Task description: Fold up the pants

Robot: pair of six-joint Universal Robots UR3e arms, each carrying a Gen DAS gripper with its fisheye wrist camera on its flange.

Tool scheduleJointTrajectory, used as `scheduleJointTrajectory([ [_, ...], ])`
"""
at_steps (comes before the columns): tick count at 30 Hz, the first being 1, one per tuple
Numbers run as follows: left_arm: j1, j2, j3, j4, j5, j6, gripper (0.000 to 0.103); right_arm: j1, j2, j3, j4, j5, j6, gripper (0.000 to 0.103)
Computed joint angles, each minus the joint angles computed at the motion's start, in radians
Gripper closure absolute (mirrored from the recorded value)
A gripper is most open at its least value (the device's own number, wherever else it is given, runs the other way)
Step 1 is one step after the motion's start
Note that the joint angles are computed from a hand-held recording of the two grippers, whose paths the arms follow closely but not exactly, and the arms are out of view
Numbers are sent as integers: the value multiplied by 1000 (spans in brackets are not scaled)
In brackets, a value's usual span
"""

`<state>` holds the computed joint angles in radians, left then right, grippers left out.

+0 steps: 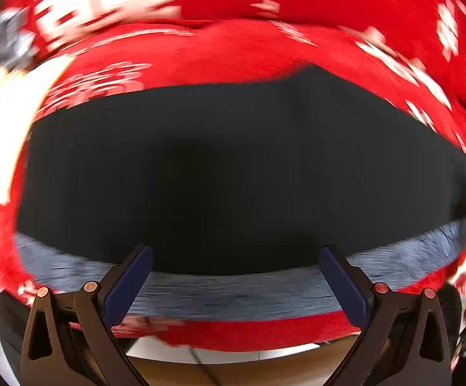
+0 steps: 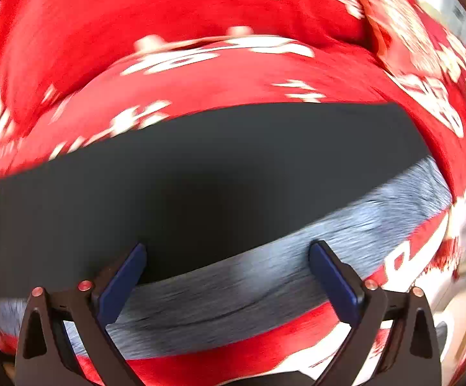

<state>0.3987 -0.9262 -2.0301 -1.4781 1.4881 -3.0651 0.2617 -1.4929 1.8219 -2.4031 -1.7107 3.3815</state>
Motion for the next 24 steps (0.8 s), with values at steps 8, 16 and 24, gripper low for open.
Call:
scheduleJointTrajectory([
  [8, -538, -481, 248, 239, 150, -300, 0, -368, -366, 318, -35, 236, -151, 2],
  [16, -745, -812, 598, 234, 187, -341, 0, -774, -572, 608, -61, 667, -421, 4],
  [24, -810, -1117, 1019, 108, 214, -402, 0, -760, -400, 637, -323, 774, -387, 5],
])
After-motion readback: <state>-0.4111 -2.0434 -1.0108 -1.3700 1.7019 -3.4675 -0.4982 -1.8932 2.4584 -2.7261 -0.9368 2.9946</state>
